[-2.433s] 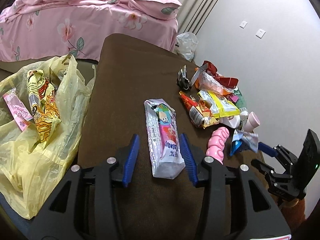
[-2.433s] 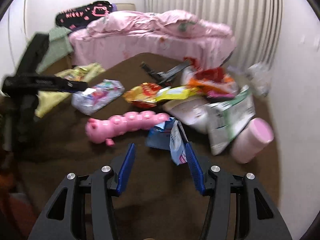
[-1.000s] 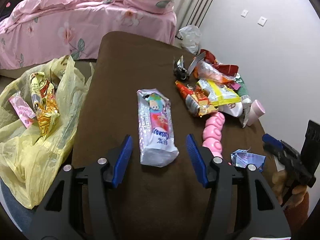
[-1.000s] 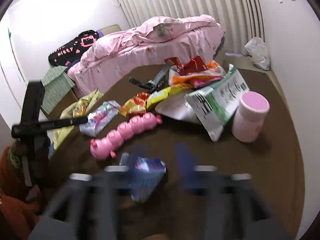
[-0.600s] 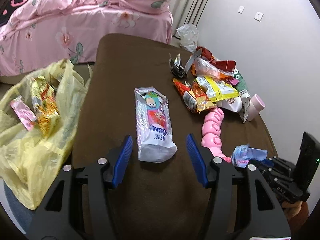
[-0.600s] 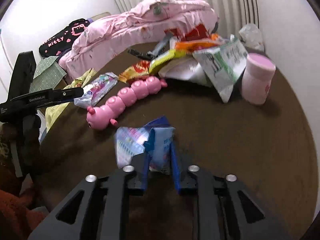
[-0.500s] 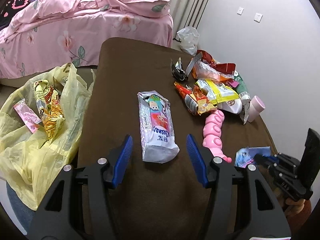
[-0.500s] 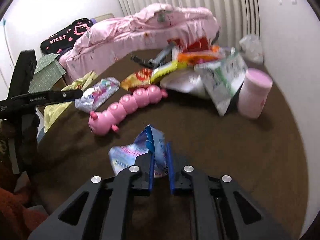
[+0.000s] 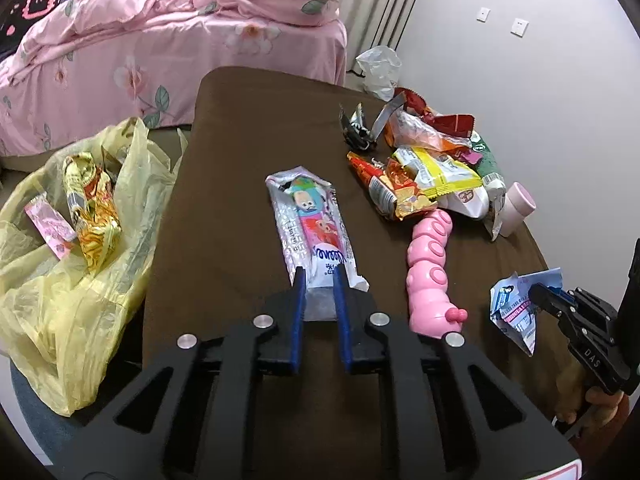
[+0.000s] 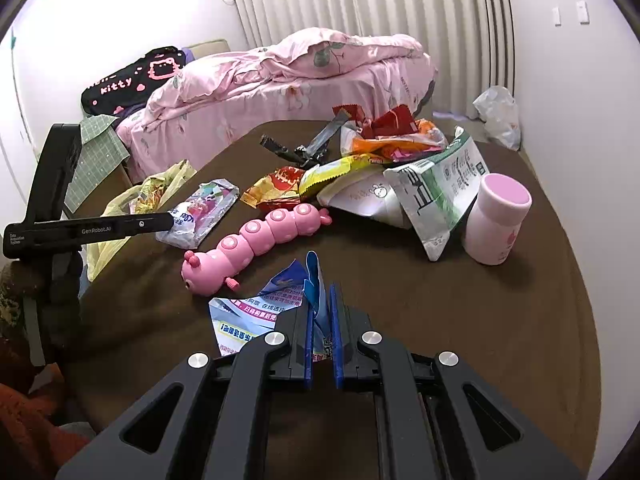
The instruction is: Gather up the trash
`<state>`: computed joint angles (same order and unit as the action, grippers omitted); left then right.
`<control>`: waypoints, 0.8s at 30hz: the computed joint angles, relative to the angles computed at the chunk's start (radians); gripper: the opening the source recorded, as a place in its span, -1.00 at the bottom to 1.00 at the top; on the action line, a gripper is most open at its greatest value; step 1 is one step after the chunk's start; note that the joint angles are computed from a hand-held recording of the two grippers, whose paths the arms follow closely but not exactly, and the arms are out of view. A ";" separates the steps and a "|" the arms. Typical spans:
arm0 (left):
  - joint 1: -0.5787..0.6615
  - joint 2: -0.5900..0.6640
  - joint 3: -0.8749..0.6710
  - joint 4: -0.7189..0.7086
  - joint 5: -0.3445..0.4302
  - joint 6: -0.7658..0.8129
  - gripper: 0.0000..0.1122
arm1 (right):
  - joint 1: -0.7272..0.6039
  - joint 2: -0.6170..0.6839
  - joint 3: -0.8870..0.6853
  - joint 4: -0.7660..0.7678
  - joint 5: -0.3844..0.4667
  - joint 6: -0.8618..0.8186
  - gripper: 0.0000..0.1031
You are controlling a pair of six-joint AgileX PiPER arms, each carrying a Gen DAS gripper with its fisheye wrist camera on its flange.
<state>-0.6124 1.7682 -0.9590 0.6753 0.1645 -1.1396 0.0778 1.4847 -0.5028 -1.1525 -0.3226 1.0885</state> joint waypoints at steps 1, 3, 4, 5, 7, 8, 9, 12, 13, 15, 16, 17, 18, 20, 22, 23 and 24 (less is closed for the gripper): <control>-0.003 -0.010 0.009 0.061 -0.002 -0.057 -0.80 | 0.001 -0.010 0.001 -0.001 0.006 0.003 -0.83; -0.004 -0.033 0.029 0.175 -0.013 -0.168 -0.80 | 0.007 -0.024 0.000 0.003 0.017 0.003 -0.83; -0.001 -0.049 0.044 0.244 -0.023 -0.237 -0.81 | 0.008 -0.030 0.001 0.004 0.021 0.002 -0.83; 0.002 -0.060 0.052 0.280 -0.028 -0.272 -0.81 | 0.011 -0.041 0.000 0.000 0.027 0.010 -0.83; 0.006 -0.089 0.077 0.417 -0.039 -0.407 -0.81 | 0.016 -0.053 -0.004 -0.013 0.031 0.027 -0.83; 0.007 -0.104 0.088 0.485 -0.039 -0.474 -0.81 | 0.021 -0.061 -0.006 -0.012 0.037 0.029 -0.83; 0.008 -0.116 0.098 0.538 -0.042 -0.526 -0.81 | 0.026 -0.067 -0.010 -0.020 0.041 0.039 -0.83; 0.010 -0.151 0.122 0.644 -0.039 -0.630 -0.81 | 0.039 -0.074 -0.026 -0.050 0.052 0.078 -0.83; 0.012 -0.167 0.132 0.699 -0.030 -0.685 -0.81 | 0.046 -0.074 -0.037 -0.063 0.055 0.093 -0.83; 0.027 -0.196 0.153 0.763 -0.010 -0.752 -0.81 | 0.077 -0.077 -0.068 -0.075 0.070 0.106 -0.83; 0.041 -0.216 0.169 0.787 0.005 -0.778 -0.81 | 0.089 -0.073 -0.084 -0.082 0.075 0.112 -0.83; 0.063 -0.245 0.190 0.810 0.031 -0.805 -0.81 | 0.106 -0.065 -0.112 -0.116 0.079 0.145 -0.83; 0.077 -0.265 0.207 0.826 0.053 -0.825 -0.81 | 0.124 -0.057 -0.137 -0.145 0.085 0.177 -0.83; 0.137 -0.321 0.252 0.810 0.119 -0.821 -0.81 | 0.162 -0.023 -0.213 -0.257 0.080 0.289 -0.83; 0.209 -0.344 0.286 0.809 0.147 -0.818 -0.81 | 0.210 0.023 -0.301 -0.381 0.081 0.417 -0.83; 0.246 -0.342 0.296 0.815 0.143 -0.820 -0.81 | 0.239 0.060 -0.360 -0.470 0.076 0.510 -0.83; 0.302 -0.332 0.305 0.817 0.120 -0.815 -0.81 | 0.259 0.097 -0.417 -0.550 0.063 0.593 -0.83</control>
<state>-0.3108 1.4365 -0.6539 1.4925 0.2850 -1.9550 0.3366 1.5817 -0.9195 -1.7030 -0.2598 1.6811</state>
